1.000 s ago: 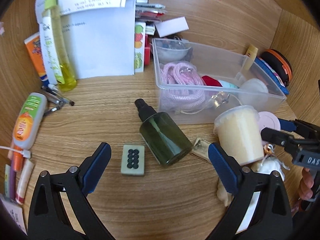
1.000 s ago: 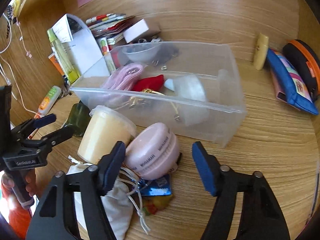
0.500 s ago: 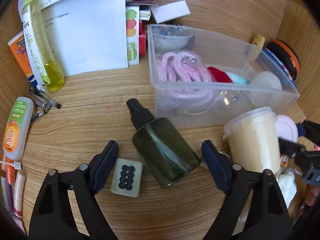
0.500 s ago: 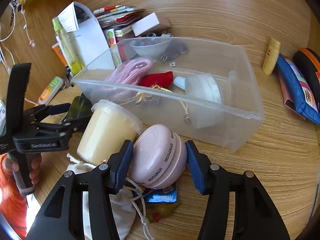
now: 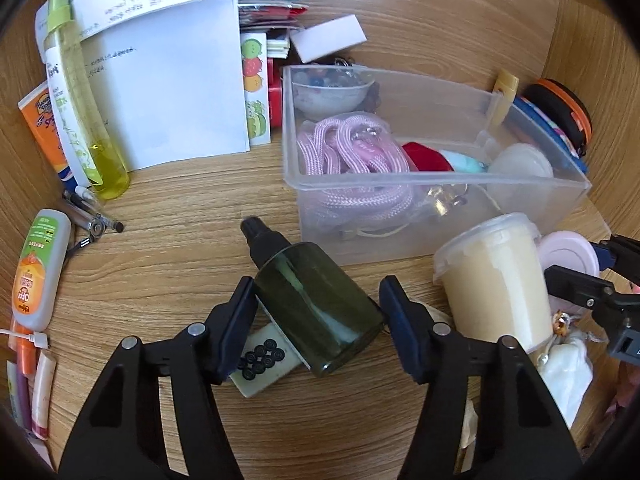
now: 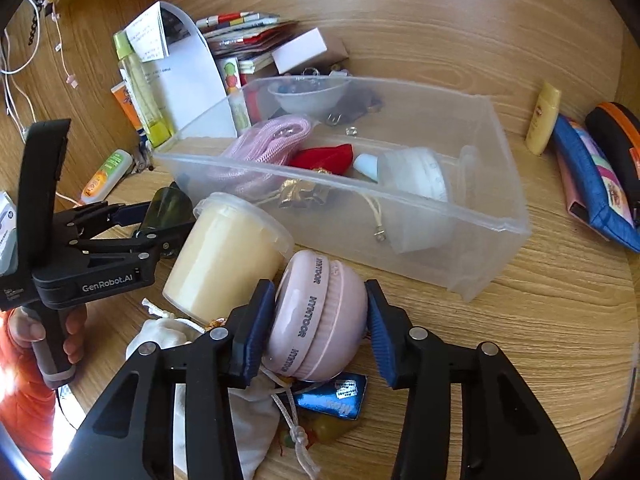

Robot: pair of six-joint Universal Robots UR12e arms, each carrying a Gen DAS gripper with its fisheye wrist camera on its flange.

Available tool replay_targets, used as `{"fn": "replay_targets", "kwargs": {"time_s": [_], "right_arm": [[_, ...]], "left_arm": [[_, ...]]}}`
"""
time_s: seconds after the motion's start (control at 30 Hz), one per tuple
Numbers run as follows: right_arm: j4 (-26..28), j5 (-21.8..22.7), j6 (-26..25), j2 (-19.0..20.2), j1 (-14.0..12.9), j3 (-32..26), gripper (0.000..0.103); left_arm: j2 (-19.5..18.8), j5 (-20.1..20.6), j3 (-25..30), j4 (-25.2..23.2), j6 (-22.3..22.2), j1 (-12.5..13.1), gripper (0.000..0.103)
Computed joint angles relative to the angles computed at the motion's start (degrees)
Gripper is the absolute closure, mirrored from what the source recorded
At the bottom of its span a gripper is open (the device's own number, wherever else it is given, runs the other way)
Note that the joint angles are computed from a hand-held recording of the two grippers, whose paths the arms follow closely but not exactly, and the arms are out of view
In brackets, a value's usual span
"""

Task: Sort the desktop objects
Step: 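Grasp the dark green spray bottle with the left tool while the right tool grasps the pink round case, then lift the green bottle and pink case and carry both over the clear box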

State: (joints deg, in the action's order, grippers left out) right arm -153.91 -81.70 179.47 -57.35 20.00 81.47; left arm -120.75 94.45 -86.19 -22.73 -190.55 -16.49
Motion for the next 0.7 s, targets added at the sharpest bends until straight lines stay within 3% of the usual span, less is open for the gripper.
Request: {"fn": "replay_targets", "kwargs": {"time_s": [0.7], "right_arm": [[-9.28,-0.75,1.18,-4.44,-0.96,4.45,0.062]], "left_arm": [[4.0,0.46,-5.58,8.46,-3.26,-0.38,0.042]]}}
